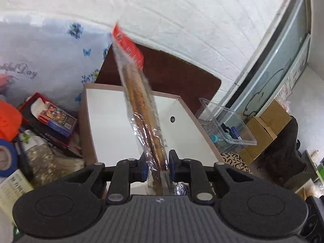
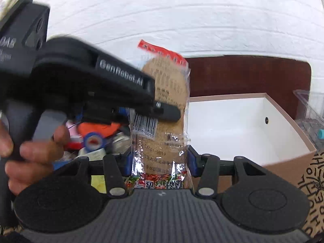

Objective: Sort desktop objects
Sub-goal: 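Lift the bagged snack over the white box and open the left gripper, then grasp the clear hook packet with the right gripper while the left tool returns to the pile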

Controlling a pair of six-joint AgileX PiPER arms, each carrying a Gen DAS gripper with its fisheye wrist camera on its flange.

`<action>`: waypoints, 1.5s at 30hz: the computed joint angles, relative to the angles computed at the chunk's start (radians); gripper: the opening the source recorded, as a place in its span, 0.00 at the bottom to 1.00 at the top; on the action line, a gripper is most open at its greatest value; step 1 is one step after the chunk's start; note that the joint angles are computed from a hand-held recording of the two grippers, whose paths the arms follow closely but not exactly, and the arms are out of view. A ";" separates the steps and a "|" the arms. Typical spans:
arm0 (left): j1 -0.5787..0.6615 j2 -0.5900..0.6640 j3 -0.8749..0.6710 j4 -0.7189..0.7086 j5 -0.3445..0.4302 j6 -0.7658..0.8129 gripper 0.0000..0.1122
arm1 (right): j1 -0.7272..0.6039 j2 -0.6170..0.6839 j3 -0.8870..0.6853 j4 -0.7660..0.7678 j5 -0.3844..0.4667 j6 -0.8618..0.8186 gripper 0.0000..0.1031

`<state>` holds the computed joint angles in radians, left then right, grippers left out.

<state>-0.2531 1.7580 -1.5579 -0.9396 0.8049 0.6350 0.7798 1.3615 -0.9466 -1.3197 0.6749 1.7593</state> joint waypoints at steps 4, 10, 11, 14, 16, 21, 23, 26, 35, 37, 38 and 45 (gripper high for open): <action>-0.007 0.168 -0.182 0.059 0.035 -0.100 0.18 | -0.160 0.067 -0.050 0.063 -0.136 -0.099 0.46; -0.027 0.337 -0.399 0.169 0.076 -0.199 0.18 | -0.282 0.201 -0.142 0.188 -0.236 -0.291 0.44; -0.027 0.359 -0.428 0.177 0.083 -0.213 0.18 | -0.295 0.220 -0.162 0.223 -0.244 -0.332 0.44; -0.031 0.424 -0.526 0.218 0.110 -0.257 0.18 | -0.323 0.277 -0.214 0.313 -0.261 -0.424 0.43; -0.032 0.429 -0.529 0.225 0.089 -0.263 0.42 | -0.336 0.310 -0.258 0.418 -0.249 -0.534 0.43; 0.021 0.370 -0.421 0.005 0.079 -0.110 0.85 | -0.345 0.312 -0.255 0.552 -0.228 -0.659 0.66; 0.026 0.338 -0.385 -0.005 0.071 -0.077 0.86 | -0.325 0.291 -0.223 0.450 -0.220 -0.560 0.75; 0.025 0.275 -0.297 0.007 0.033 -0.018 0.86 | -0.297 0.242 -0.167 0.325 -0.206 -0.407 0.85; 0.007 0.000 0.106 -0.087 -0.166 0.246 0.86 | -0.177 0.127 -0.053 0.118 -0.104 -0.139 0.86; 0.026 -0.078 0.196 -0.124 -0.164 0.308 0.86 | -0.135 0.118 -0.051 0.111 -0.062 -0.134 0.86; 0.041 -0.121 0.252 -0.161 -0.168 0.353 0.86 | -0.104 0.099 -0.031 0.096 -0.037 -0.114 0.86; 0.217 -0.432 0.646 -0.364 -0.095 0.610 0.86 | 0.154 -0.053 0.128 0.053 0.152 0.016 0.86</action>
